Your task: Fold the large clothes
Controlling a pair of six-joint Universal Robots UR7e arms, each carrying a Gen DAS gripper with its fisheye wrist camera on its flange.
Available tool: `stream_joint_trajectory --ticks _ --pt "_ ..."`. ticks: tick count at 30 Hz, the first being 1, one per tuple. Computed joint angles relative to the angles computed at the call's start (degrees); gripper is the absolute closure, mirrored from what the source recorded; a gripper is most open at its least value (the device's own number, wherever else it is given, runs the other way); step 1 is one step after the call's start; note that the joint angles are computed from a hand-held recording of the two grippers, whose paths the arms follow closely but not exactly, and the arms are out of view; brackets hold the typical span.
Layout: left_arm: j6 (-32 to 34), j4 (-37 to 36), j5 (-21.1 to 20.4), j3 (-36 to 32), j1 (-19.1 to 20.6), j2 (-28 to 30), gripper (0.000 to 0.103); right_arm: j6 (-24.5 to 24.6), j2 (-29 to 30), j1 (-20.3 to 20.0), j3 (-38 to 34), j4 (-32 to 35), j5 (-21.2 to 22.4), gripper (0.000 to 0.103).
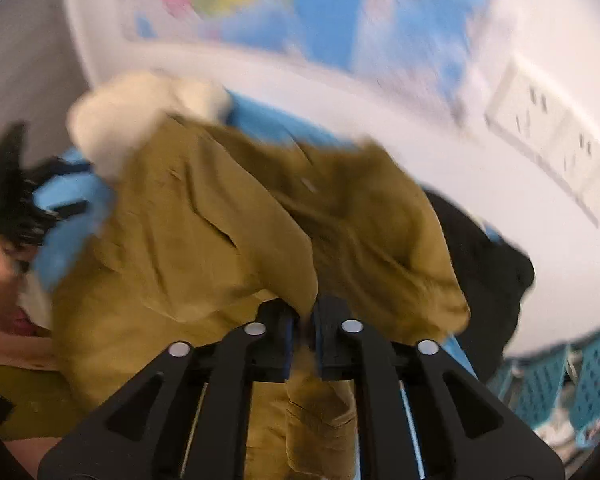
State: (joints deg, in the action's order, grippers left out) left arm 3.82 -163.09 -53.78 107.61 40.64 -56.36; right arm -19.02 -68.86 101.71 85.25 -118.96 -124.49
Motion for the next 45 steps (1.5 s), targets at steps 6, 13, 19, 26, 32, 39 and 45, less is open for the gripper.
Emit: stream_joint_trajectory --ticks 6,13,19,26,32,39,45 --pt "-2.6 7.9 11.9 -5.5 -0.1 8.5 0.018 0.3 -2.8 -3.2 7.9 -10.2 1.7 0.027" --pt "-3.8 6.1 14.0 -6.6 0.4 9.5 0.018 -5.3 -14.0 -6.7 18.9 -20.3 9.4 0.012" --pt "-2.6 3.7 17.3 -8.5 0.2 12.4 0.018 0.0 -15.5 -10.1 19.9 -17.5 14.5 0.100" --pt "-0.1 -1.3 22.8 -8.6 0.1 14.9 0.018 4.0 -16.1 -11.3 15.8 -16.7 15.4 0.100" --pt "0.3 -1.8 26.6 -9.9 -0.1 17.1 0.018 6.6 -11.9 -11.0 17.4 -16.9 5.1 0.082" --pt "-0.5 -1.0 26.4 -9.3 -0.2 16.3 0.018 0.5 -16.5 -7.7 22.9 -31.1 9.7 0.068" --pt "-1.7 -0.2 26.3 -9.6 -0.2 16.3 0.018 -4.9 -9.3 -6.3 22.0 -28.5 10.1 0.070"
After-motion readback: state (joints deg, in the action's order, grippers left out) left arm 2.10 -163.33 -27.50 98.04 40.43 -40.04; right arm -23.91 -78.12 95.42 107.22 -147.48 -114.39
